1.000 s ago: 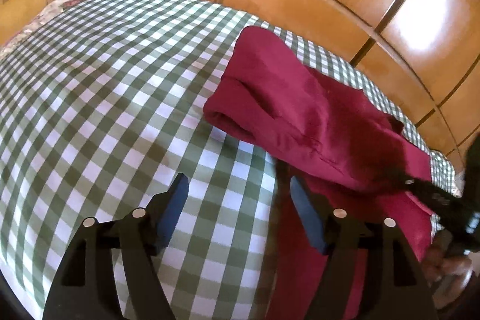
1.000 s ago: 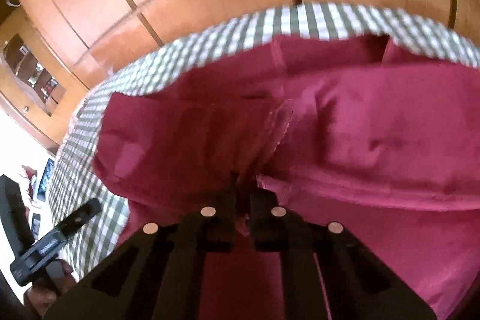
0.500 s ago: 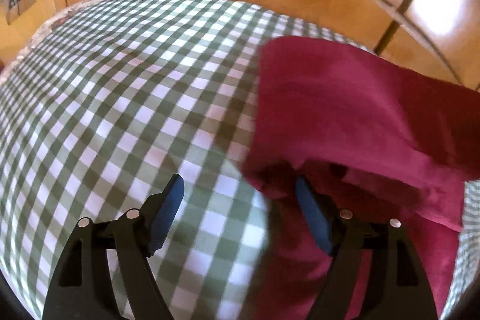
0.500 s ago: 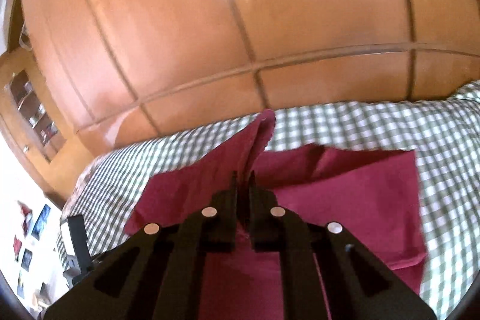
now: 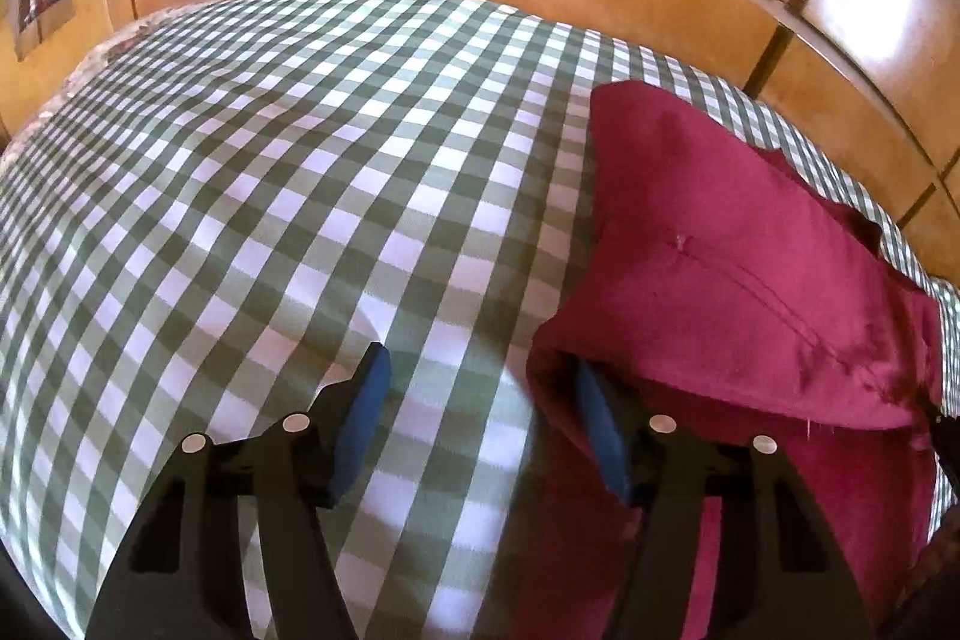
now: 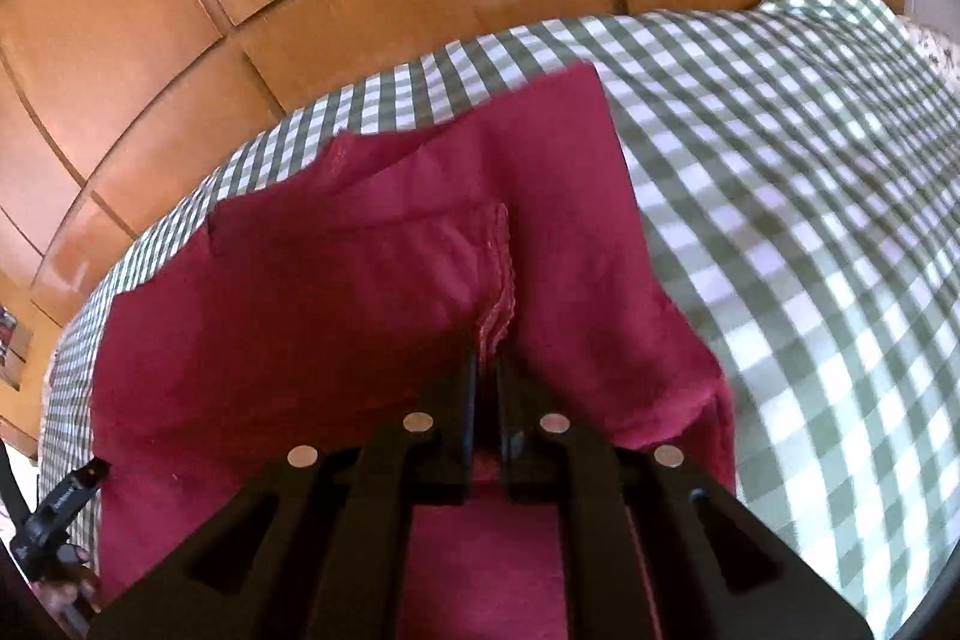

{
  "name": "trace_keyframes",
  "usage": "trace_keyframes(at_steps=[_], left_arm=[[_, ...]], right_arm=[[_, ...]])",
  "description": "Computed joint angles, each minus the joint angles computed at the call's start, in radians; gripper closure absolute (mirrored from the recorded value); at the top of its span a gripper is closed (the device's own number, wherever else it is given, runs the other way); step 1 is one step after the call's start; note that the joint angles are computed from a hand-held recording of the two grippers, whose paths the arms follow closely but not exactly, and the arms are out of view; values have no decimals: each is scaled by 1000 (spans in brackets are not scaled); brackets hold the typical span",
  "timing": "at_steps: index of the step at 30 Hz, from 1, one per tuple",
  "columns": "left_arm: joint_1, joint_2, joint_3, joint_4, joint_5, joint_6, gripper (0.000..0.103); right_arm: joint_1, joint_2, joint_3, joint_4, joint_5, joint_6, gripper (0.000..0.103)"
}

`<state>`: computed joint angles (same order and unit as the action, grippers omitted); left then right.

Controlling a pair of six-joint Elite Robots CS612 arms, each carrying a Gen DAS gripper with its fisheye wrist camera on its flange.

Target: Fold small clothes

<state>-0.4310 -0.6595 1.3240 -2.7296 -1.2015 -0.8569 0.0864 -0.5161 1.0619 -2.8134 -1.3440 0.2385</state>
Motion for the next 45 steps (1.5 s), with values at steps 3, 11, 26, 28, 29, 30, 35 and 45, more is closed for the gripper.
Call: trace_keyframes(at_steps=[3, 11, 26, 28, 29, 30, 35, 45], left_arm=[[-13, -33, 57, -78, 24, 25, 42], [-34, -20, 37, -294, -30, 263, 42], [-33, 10, -55, -155, -22, 279, 23], [-15, 10, -65, -163, -42, 267, 22], [1, 17, -82, -148, -75, 241, 22], [20, 27, -100, -139, -111, 203, 22], [60, 75, -192, -54, -161, 133, 31], [41, 172, -329, 166, 79, 123, 29]], right_arm=[[-2, -17, 21, -1, -6, -16, 90], [21, -73, 90, -159, -56, -76, 35], [46, 48, -62, -7, -16, -211, 21], [50, 47, -60, -8, -33, -223, 20], [51, 46, -59, -9, -38, -226, 19], [51, 46, -57, -14, -40, -226, 19], [53, 51, -64, -14, -40, -226, 19], [52, 54, -64, -25, -32, -238, 16]])
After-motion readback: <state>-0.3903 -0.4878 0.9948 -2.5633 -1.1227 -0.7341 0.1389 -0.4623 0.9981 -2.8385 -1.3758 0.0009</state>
